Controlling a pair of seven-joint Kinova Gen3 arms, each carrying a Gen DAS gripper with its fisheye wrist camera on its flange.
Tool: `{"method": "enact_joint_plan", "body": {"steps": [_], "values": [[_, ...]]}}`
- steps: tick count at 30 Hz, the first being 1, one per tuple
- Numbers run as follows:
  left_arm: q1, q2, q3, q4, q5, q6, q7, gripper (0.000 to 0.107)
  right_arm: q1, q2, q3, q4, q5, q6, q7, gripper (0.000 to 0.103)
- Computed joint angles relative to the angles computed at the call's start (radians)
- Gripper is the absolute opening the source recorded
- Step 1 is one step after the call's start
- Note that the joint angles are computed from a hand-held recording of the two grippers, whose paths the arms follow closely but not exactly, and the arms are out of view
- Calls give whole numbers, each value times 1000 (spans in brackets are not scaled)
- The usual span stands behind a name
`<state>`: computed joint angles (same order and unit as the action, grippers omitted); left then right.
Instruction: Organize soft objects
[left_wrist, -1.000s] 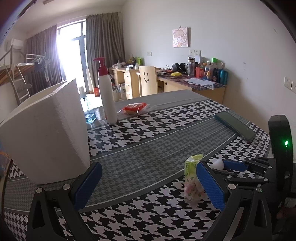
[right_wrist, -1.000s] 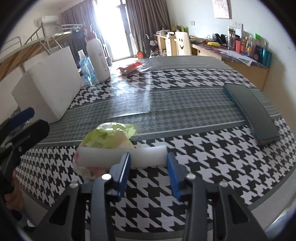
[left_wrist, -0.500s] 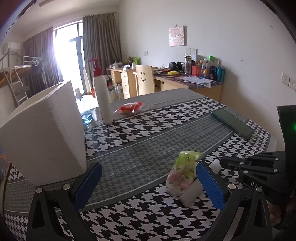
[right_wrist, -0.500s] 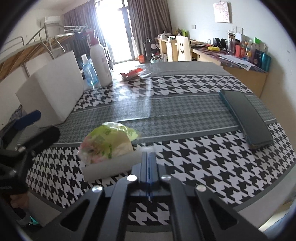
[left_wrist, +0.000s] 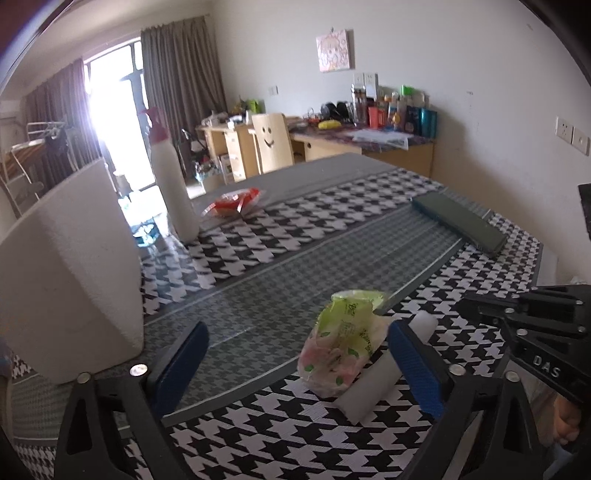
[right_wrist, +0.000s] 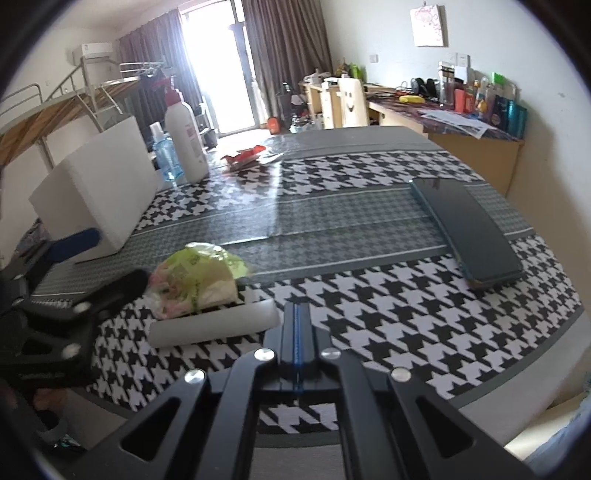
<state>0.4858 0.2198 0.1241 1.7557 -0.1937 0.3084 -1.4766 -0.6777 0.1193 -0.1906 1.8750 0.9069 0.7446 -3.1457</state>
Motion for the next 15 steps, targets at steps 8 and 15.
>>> {"method": "enact_joint_plan", "body": {"steps": [8, 15], "values": [[-59, 48, 67, -54, 96, 69, -126, 78, 18, -20, -2, 39, 6, -50, -30, 15], [-83, 96, 88, -116, 181, 172, -216, 48, 21, -28, -11, 60, 42, -80, -72, 50]]}}
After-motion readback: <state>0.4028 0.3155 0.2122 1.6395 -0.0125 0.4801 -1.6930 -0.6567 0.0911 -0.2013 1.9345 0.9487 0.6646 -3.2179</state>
